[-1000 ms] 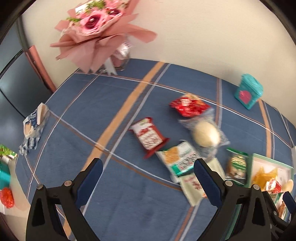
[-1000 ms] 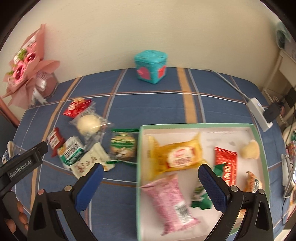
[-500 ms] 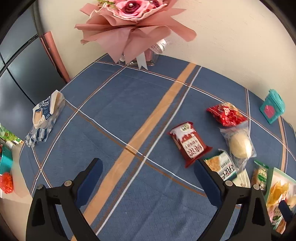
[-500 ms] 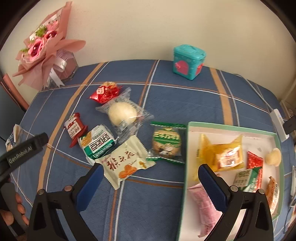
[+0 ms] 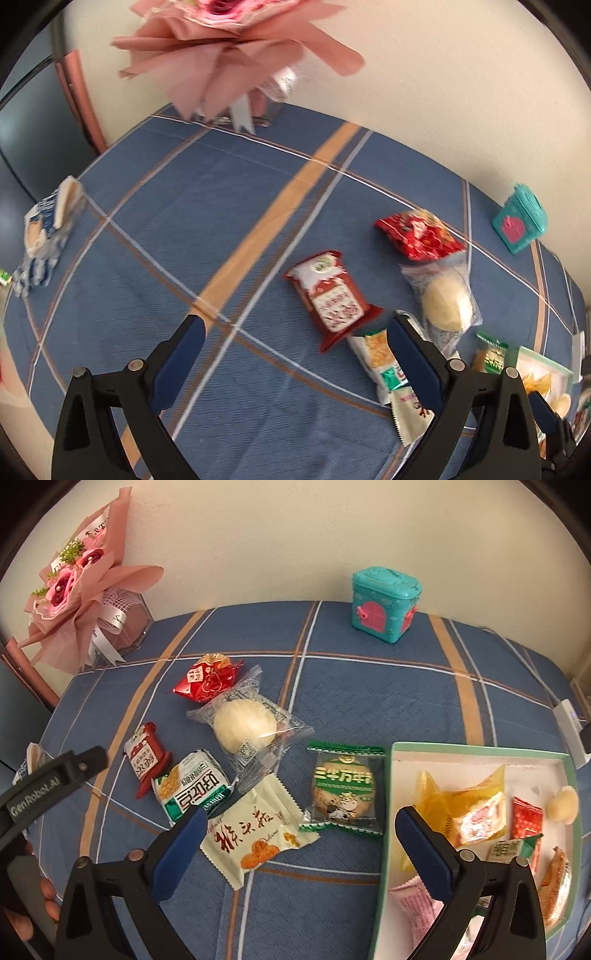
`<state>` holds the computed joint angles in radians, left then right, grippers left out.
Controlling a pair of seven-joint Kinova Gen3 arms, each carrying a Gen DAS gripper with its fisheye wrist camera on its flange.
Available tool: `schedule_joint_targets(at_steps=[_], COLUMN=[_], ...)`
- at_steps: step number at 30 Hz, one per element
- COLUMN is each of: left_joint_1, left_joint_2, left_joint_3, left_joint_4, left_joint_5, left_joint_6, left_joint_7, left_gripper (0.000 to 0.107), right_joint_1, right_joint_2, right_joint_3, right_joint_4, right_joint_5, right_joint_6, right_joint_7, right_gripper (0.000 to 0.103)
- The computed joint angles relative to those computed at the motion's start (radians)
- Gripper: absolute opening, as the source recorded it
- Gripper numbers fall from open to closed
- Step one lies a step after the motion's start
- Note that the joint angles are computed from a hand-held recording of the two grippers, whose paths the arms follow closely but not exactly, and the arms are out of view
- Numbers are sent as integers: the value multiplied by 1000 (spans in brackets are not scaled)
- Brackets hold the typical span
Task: Organize snacks
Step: 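Move both open grippers back over the remaining snack pile, then grasp the red-white milk biscuit bag with left gripper while right gripper grasps the green-white cracker bag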
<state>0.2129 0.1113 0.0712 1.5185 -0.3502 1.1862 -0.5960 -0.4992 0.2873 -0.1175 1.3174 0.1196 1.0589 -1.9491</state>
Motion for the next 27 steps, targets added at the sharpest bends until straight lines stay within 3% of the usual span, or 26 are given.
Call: schedule_joint_targets(at_steps=[7, 12, 27], left_joint_1=[-25, -43, -95], left_joint_2=[42, 48, 87], left_joint_3=[-14, -30, -49], left_joint_4=[-3, -3, -23], left_joint_5=[68, 88, 160], left_joint_6=[-29, -47, -47], left_joint_7=[-59, -59, -158], left_gripper=[99, 99, 99], right_joint_1=[-10, -23, -41], right_joint_2=[30, 40, 111], right_joint_3=[4, -1, -33], right_joint_4=[-13, -9, -25], right_joint_5=[3, 6, -76], right_joint_6=[-8, -51, -121], right_joint_7=[-20, -23, 142], right_gripper=[102, 94, 94])
